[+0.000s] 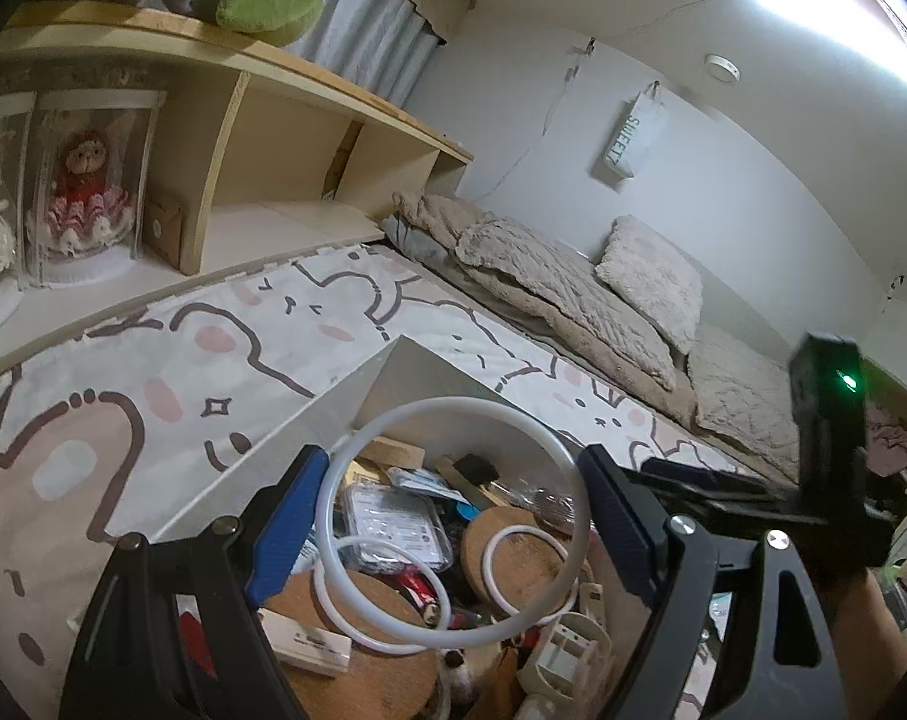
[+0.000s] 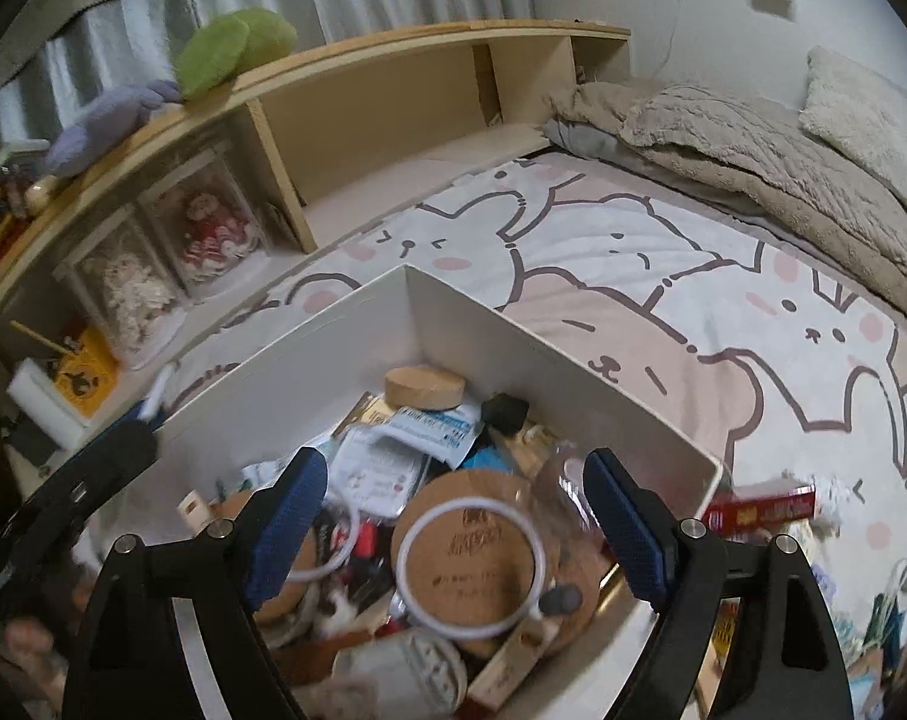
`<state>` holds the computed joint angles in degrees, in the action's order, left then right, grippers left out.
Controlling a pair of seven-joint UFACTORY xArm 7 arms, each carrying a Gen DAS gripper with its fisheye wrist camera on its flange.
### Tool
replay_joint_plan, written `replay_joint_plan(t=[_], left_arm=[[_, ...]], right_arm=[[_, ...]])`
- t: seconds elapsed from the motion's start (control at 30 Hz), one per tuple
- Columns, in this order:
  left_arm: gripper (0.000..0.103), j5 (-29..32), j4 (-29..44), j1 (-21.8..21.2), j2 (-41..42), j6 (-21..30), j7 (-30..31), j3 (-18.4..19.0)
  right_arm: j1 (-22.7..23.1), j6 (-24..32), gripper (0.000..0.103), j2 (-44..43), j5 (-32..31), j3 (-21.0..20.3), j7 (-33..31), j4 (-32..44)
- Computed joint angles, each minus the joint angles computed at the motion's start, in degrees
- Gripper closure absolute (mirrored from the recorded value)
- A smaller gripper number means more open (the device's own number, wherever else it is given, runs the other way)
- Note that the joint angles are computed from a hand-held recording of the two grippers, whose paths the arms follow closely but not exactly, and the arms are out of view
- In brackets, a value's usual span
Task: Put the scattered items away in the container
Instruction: 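Lower the ring into the shoe box with the left tool while the right tool drops the block in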
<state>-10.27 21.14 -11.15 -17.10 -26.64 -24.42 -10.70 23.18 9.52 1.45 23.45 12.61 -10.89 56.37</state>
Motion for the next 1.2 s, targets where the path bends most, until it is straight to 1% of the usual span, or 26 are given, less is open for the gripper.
replay_joint_plan(t=[0.03,0.1,0.17,0.23,0.27,0.3,0.33,0.37,0.4,0.43,0.57,0.7,0.73,0.77,0.8,0.83,0.87,0.9,1.0,1.07,1.1,1.13,1.2], left_arm=[[0.018,1.44,0.02,-1.05,0.04,0.18,-0.99,1.39],[0.018,4.28,0.24,-2.84,0.17,0.84,-3.01,3.76],[0.018,7.09,0.64,-4.42,0.29,1.86,-5.03,5.78],[0.018,10.43,1.94,-6.13,0.55,3.96,-6.94,8.11],[0.018,11.0,2.7,-5.88,0.57,5.17,-6.78,7.82],[0.018,9.76,3.59,-3.84,0.43,6.75,-5.36,5.17],[0.018,7.56,4.49,-0.52,0.15,8.38,-3.29,1.0],[0.018,6.08,5.29,2.16,-0.08,9.81,-1.58,-2.29],[0.018,5.23,5.91,4.07,-0.18,10.89,-0.35,-4.57],[0.018,4.92,6.52,5.2,-0.23,12.01,0.53,-5.88],[0.018,6.51,8.95,4.45,0.6,16.38,2.04,-4.95],[0.018,8.92,12.01,0.97,1.93,21.74,3.31,-1.24],[0.018,9.63,12.8,1.42,2.27,22.9,3.23,-1.56],[0.018,11.12,13.69,3.86,2.49,24.2,2.31,-3.67],[0.018,13.55,14.8,7.26,2.65,25.85,0.8,-6.57],[0.018,15.52,15.7,8.73,2.86,27.24,-0.15,-7.63],[0.018,17.08,16.63,9.33,3.21,28.72,-0.74,-7.88],[0.018,18.35,17.7,9.35,3.68,30.44,-1.04,-7.64],[0.018,20.17,21.26,6.96,6.18,35.69,-0.3,-4.87],[0.018,21.2,23.87,5.61,8.43,39.16,-0.13,-3.48],[0.018,20.33,25.49,4.37,9.95,41.28,1.19,-2.34],[0.018,17.66,26.63,2.71,11.14,42.74,3.74,-0.88],[0.018,9.47,29.04,-0.51,13.53,45.8,10.32,1.93]], right_arm=[[-0.05,-0.35,0.016,-1.44,4.27,0.43,-4.03,-1.39],[1.04,-0.99,0.016,-4.13,10.03,-0.1,-9.71,-4.04],[3.08,-1.36,0.016,-6.95,14.93,-1.67,-14.44,-6.83],[5.57,-1.58,0.016,-9.83,19.18,-3.72,-18.45,-9.63],[6.65,-1.69,0.016,-11.15,20.37,-4.64,-19.69,-10.98],[7.59,-1.96,0.016,-12.67,21.06,-5.42,-20.5,-12.64],[8.44,-2.35,0.016,-14.12,21.3,-6.11,-20.86,-14.31],[9.35,-2.57,0.016,-15.49,21.43,-6.9,-21.05,-15.86],[10.31,-2.59,0.016,-16.78,21.5,-7.8,-21.16,-17.27],[11.23,-2.6,0.016,-17.85,21.5,-8.71,-21.17,-18.43],[14.99,-3.41,0.016,-22.84,21.64,-12.23,-20.39,-24.21],[18.51,-4.34,0.016,-26.96,21.42,-15.77,-18.9,-29.38],[19.36,-4.22,0.016,-27.84,21.33,-16.78,-18.57,-30.48],[20.54,-3.83,0.016,-28.67,21.49,-18.1,-18.35,-31.44],[21.7,-3.4,0.016,-29.56,21.65,-19.45,-18.14,-32.4],[22.38,-3.08,0.016,-30.33,21.57,-20.28,-17.8,-33.26],[22.76,-2.76,0.016,-30.96,21.3,-20.81,-17.4,-34.0],[22.88,-2.5,0.016,-31.6,20.87,-21.07,-16.95,-34.78],[22.91,-2.34,0.016,-33.82,19.29,-21.15,-15.2,-37.12],[23.81,-2.57,0.016,-35.26,18.62,-22.09,-14.33,-38.4],[24.34,-2.77,0.016,-35.94,18.29,-22.65,-13.92,-38.99],[24.8,-2.94,0.016,-36.65,17.88,-23.16,-13.49,-39.59],[25.59,-2.86,0.016,-38.29,16.98,-24.21,-12.51,-40.72]])
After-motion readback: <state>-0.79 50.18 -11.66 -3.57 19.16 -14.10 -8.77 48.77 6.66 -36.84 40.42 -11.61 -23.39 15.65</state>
